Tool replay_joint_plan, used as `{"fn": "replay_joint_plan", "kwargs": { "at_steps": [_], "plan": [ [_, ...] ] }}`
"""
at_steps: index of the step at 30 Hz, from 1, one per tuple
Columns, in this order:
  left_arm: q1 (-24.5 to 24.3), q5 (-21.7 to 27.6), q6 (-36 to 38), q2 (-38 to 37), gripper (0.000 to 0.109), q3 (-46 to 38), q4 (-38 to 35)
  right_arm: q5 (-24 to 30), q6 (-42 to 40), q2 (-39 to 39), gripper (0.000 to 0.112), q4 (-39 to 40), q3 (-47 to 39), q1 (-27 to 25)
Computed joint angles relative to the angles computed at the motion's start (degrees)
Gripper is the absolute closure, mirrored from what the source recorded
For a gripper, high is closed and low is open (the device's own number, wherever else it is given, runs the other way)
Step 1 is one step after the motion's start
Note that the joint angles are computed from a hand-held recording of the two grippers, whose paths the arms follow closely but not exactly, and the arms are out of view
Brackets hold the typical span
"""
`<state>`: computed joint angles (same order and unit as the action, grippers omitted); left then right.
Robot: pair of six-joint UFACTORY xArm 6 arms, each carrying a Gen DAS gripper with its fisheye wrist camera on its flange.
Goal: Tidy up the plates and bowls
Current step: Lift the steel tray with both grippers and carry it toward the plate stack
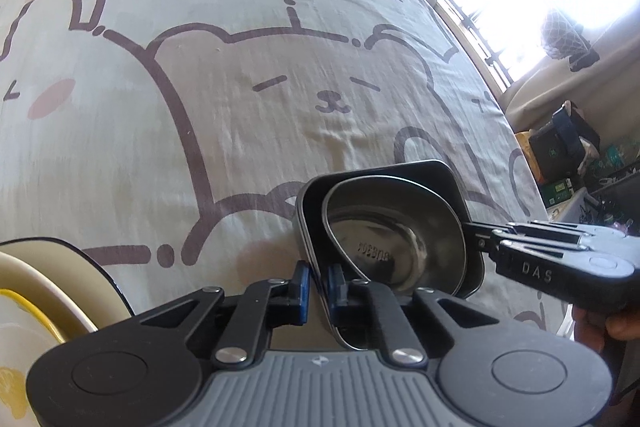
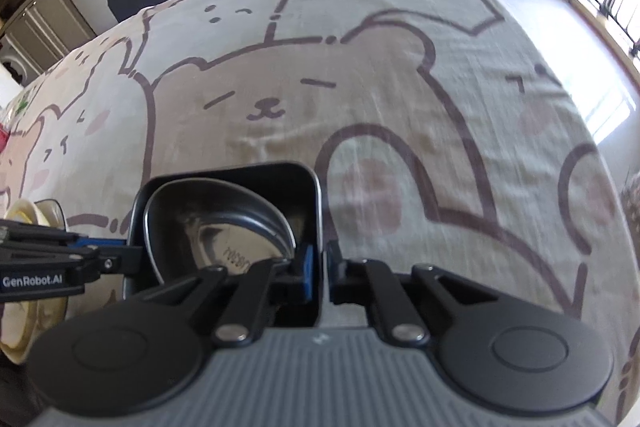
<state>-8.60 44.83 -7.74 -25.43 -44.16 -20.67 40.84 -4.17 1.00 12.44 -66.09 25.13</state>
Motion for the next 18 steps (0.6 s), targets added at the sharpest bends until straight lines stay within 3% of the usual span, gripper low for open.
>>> {"fn": "replay_joint_plan", "kwargs": {
  "at_steps": [10,18],
  "plan": [
    [0.79,2.07,-0.05,-0.21,0.099,-0.47,-1.72,0.2,-0.2,0.18,0.105,-2.33,-0.41,0.58],
    [1.01,-0.43,-1.19,-1.56,0.102,0.69,-2.76,0.28,0.51,-0.59,0.108,-2.76,-0.29,0.44]
  ]
}}
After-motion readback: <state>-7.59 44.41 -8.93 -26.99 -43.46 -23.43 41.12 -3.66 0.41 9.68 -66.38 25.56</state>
